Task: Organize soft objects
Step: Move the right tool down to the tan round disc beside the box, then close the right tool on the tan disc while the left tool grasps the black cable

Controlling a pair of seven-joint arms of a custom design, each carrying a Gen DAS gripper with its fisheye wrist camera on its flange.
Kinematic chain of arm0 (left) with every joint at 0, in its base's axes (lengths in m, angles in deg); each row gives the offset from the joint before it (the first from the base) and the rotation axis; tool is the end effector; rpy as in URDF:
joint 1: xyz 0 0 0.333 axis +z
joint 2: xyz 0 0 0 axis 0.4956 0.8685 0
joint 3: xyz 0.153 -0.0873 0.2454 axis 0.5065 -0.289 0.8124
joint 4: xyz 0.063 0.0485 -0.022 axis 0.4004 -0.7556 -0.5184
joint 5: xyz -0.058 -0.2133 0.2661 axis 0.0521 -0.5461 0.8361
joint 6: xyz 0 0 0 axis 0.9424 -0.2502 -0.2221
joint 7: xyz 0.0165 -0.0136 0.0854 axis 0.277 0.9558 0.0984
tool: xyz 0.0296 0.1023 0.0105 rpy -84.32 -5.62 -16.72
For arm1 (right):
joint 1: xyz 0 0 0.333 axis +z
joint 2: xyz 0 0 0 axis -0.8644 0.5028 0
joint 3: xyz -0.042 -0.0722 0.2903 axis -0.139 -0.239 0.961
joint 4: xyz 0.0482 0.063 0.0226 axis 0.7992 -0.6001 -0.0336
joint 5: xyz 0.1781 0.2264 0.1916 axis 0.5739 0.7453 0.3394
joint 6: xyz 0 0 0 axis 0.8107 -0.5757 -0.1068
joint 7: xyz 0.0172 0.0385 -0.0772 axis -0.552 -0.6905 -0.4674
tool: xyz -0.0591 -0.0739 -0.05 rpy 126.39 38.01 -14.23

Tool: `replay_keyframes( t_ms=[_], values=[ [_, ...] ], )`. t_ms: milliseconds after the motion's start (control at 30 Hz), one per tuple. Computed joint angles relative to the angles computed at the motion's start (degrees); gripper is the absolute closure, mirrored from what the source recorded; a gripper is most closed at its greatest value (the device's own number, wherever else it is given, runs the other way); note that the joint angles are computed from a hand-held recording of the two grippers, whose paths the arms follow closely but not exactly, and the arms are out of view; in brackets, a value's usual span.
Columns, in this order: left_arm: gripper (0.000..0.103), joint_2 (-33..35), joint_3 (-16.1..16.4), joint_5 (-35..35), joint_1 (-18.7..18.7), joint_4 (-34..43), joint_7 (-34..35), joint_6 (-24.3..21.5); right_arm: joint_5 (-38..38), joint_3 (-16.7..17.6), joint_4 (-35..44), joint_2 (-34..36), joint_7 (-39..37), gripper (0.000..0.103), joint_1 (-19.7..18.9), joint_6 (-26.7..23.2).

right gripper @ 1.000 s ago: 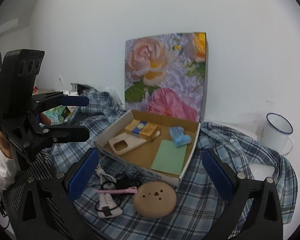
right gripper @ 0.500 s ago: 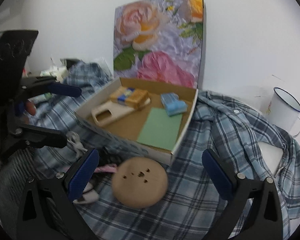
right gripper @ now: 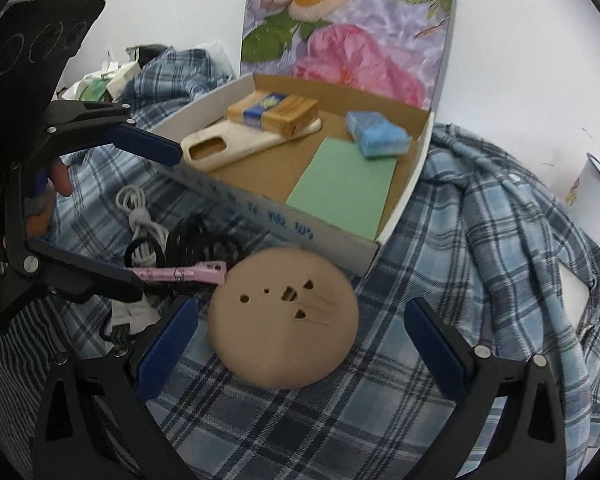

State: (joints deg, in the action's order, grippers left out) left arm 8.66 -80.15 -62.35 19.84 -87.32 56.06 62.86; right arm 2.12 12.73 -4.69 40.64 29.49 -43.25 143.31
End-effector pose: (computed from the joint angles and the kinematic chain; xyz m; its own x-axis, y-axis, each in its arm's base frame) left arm 0.6908 -0.2642 0.4665 -0.7907 -0.6007 0.1183 -0.5409 0.5949 -0.5947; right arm 0.6285 0.2419 0.4700 0.4251 -0.9027 -0.0659 -0.7436 -0.3069 -0.5940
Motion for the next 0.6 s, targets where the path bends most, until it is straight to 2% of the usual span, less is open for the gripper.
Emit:
replay_keyframes(
  t_ms=[100,167,233,333,400,500,567,600],
  values=[
    [0.000,0.54,-0.27,-0.17,0.06,0.82,0.21,-1.72,1.55,0.80,0.70,0.68,-1.10,0.001,-0.73,-1.18],
    [0.001,1.07,-0.59,-0.70,0.23,1.74,0.34,-3.11,1.86,0.79,1.05,0.96,-1.25,0.006,-0.72,-1.73],
    [0.009,2.04,-0.71,-1.08,0.17,3.28,0.23,-4.43,2.42,1.08,1.44,1.25,-2.03,0.008,-0.87,-2.08],
    [0.015,2.75,-0.78,-1.84,0.28,3.98,-0.19,-4.57,1.53,0.46,1.75,1.49,-1.54,0.009,-0.07,-2.75],
    [0.028,3.22,-0.84,-2.46,0.36,4.45,-0.87,-4.15,1.00,0.30,1.98,1.67,-1.40,0.015,0.30,-3.12],
    [0.030,5.40,-1.20,-2.81,0.39,8.11,-1.14,-7.11,0.67,0.21,2.04,1.75,-1.37,0.017,0.55,-3.40],
    [0.034,5.47,-0.96,-2.60,0.21,8.10,-1.01,-7.53,0.67,0.23,2.44,2.01,-1.36,0.017,0.51,-3.71],
    [0.041,5.46,-0.87,-2.40,0.09,8.05,-0.82,-7.80,0.67,0.22,2.44,2.00,-1.35,0.017,0.50,-3.71]
  ],
)
